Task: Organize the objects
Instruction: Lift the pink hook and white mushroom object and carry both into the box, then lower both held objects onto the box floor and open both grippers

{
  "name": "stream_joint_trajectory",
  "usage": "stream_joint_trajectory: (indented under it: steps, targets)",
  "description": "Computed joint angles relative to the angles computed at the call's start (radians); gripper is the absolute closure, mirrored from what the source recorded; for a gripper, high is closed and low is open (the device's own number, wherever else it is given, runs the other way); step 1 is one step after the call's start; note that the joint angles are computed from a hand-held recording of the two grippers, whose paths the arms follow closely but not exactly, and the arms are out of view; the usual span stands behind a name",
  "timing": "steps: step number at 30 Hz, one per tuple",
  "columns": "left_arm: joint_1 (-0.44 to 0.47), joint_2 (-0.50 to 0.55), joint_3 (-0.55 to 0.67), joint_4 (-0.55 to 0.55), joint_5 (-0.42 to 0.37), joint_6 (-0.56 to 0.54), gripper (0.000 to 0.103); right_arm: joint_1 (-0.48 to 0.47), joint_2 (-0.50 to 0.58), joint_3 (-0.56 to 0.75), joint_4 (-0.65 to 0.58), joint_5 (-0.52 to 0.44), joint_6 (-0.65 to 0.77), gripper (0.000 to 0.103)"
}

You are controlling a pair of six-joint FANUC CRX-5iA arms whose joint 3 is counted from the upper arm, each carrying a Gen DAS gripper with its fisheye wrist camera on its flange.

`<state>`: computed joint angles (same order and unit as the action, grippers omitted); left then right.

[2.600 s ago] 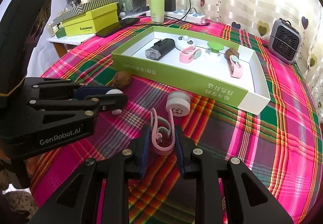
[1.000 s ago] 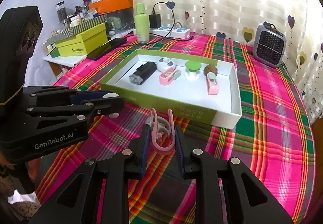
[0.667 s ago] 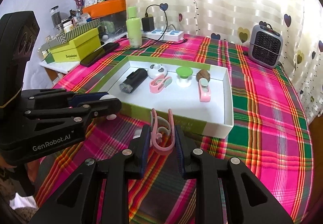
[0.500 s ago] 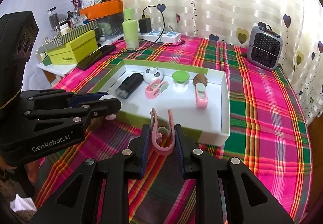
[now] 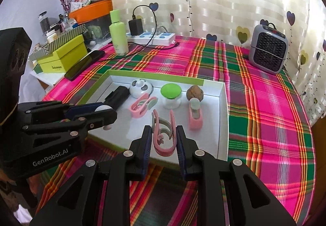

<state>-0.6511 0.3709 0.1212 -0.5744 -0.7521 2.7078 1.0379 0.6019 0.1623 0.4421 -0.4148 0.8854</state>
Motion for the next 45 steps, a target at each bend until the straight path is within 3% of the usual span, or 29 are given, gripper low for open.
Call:
stream_joint_trajectory:
  steps: [24,45]
  targets:
    - [0.069,0.067,0.027,0.098,0.030,-0.096,0.083,-0.025,0.146,0.252,-0.181,-0.159,0.192,0.078]
    - [0.082,0.088,0.039,0.126,0.025,-0.113,0.083,-0.031,0.188,0.307,-0.197,-0.198,0.214,0.078]
